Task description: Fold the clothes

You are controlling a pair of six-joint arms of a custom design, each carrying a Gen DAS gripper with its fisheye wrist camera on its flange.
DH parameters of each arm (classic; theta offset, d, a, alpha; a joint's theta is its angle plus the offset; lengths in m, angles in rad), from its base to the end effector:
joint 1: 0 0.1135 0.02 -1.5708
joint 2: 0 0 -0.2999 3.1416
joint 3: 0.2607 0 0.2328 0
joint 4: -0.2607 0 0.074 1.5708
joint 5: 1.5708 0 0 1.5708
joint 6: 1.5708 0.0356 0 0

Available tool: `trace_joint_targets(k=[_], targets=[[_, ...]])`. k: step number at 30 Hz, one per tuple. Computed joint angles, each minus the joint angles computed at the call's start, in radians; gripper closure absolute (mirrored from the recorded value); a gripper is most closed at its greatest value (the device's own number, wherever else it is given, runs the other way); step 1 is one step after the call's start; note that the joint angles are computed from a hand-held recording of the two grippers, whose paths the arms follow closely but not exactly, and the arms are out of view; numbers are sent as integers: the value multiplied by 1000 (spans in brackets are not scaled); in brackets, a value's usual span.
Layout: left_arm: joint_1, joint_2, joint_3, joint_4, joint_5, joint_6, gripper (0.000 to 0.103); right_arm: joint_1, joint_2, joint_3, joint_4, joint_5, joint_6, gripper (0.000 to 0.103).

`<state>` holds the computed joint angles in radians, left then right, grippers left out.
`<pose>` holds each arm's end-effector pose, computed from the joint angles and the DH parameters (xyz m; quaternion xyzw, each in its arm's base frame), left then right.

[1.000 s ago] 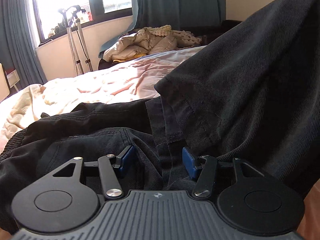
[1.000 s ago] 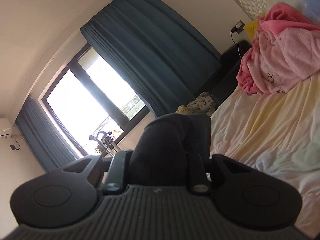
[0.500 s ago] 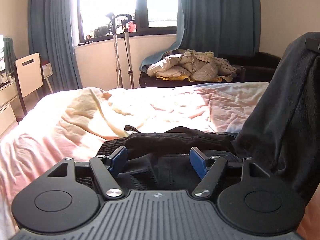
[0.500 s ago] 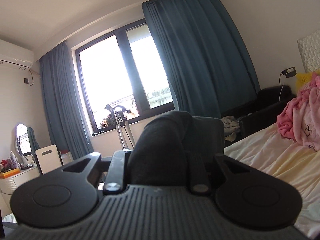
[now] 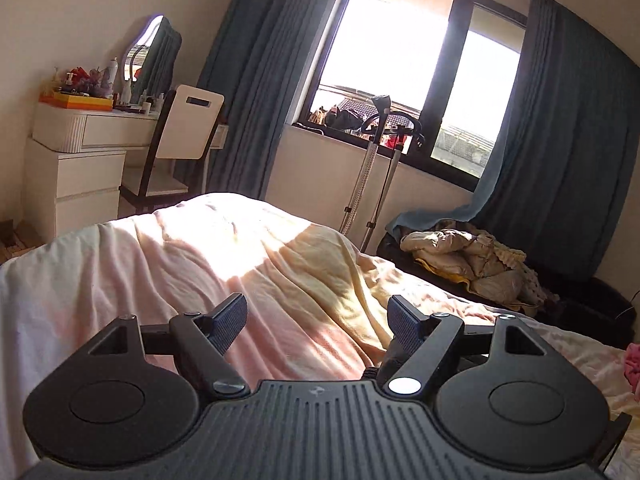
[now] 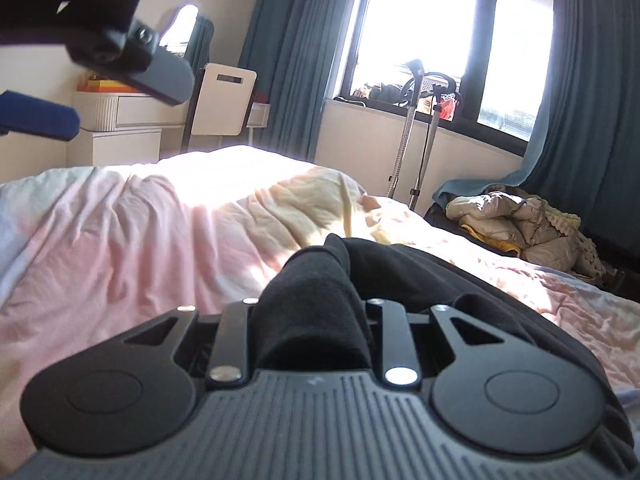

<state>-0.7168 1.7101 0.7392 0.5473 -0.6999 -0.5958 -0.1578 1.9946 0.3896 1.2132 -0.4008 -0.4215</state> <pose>0.2642 -0.1998 0.2171 -0.1380 0.7989 -0.0829 0.5796 0.2928 -0.0325 0.1192 -0.2168 0.7930 0.0030 0.5694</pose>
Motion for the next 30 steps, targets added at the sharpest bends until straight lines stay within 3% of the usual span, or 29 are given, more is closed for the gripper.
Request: trace_joint_targets(k=[1, 3, 8, 12, 14, 16, 18, 22, 24, 26, 28, 30], targets=[[15, 2, -7, 7, 32, -9, 23, 22, 44, -30, 92, 33, -15, 74], [46, 2, -24, 31, 110, -32, 23, -3, 14, -32, 66, 2, -7, 73], [52, 8, -32, 65, 210, -25, 23, -152, -205, 31, -333, -246, -124, 62], [40, 2, -38, 75, 247, -31, 23, -398, -388, 63, -738, -576, -313, 39], [43, -6, -62, 123, 289, -42, 23, -525, -421, 102, -880, -687, -375, 32], [43, -7, -85, 171, 325, -53, 23, -649, -391, 144, -912, -769, -340, 31], [40, 1, -81, 168, 373, -72, 23, -715, -338, 177, -853, -726, -205, 30], [-5, 2, -101, 225, 407, -105, 23, -730, -242, 194, -848, -639, -307, 30], [-56, -10, -146, 326, 359, -97, 23, -715, -219, 151, -778, -601, -316, 35], [-94, -21, -182, 417, 370, -68, 20, -704, -227, 113, -710, -566, -285, 83], [-102, -22, -186, 438, 466, -71, 18, -730, -266, 91, -717, -591, -273, 87], [-82, 17, -174, 458, 638, -125, 18, -773, -316, 59, -717, -628, -316, 90]])
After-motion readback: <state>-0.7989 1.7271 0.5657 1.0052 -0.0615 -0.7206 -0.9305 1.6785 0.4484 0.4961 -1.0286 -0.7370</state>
